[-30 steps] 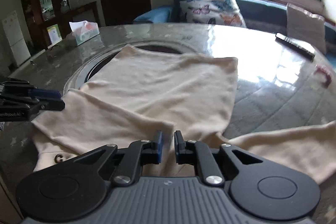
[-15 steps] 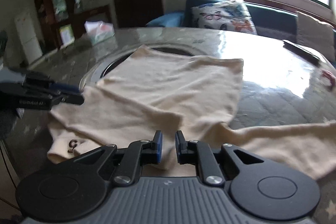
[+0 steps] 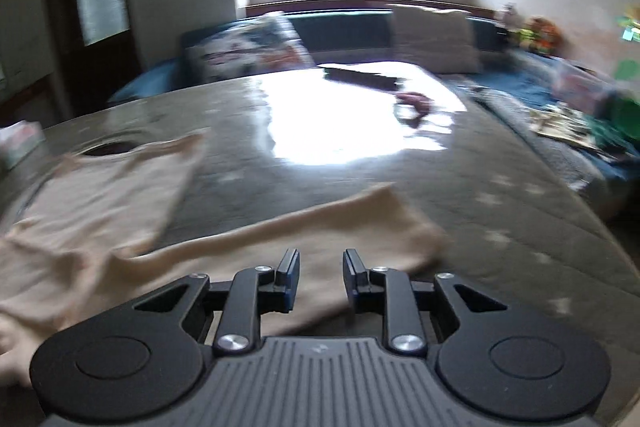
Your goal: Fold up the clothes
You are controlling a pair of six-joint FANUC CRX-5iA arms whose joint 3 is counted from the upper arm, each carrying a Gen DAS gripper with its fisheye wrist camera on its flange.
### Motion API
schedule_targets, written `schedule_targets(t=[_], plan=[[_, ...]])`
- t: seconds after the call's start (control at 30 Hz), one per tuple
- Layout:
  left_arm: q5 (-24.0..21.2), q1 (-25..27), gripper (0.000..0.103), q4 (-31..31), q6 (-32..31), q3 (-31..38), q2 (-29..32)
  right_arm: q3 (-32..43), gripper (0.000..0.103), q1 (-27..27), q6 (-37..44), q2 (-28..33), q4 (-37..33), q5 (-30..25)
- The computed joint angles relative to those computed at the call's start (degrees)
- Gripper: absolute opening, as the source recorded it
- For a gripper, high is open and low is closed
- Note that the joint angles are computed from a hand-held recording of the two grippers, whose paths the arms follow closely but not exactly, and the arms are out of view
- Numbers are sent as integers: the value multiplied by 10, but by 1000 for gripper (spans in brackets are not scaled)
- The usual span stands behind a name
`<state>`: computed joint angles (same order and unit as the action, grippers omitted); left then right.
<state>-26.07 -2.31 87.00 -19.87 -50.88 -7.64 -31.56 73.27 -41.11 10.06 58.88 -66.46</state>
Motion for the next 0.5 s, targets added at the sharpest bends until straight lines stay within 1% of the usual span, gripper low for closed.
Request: schedule_targets(t=[0.07,0.1,0.27,0.37,0.43,0.47,0.5], plan=[[2,0,47,-6,3,1,-1,-14,33,-2,-42,-8,-8,-9],[4,-1,48,-8,4,1,-1,-19,38,-3,-60,-11,-11,-13],[14,-12,53,-4,-1,4,-7,-51,39,-17,-127,-24,2,5],[21,-13,56,-1,-17,6,-14,-49,39,-17,-131,-16,5,-5],[32,-11,57,-1,-26,10,-20,-46,37,-22,-136,-12,10,-3],[38,-9,57,-4,-28,12,-22,-46,33,-21,-137,-12,10,-5],[43,-5,59,-9,-29,15,-23,-46,22,-21,-136,-12,9,-5]])
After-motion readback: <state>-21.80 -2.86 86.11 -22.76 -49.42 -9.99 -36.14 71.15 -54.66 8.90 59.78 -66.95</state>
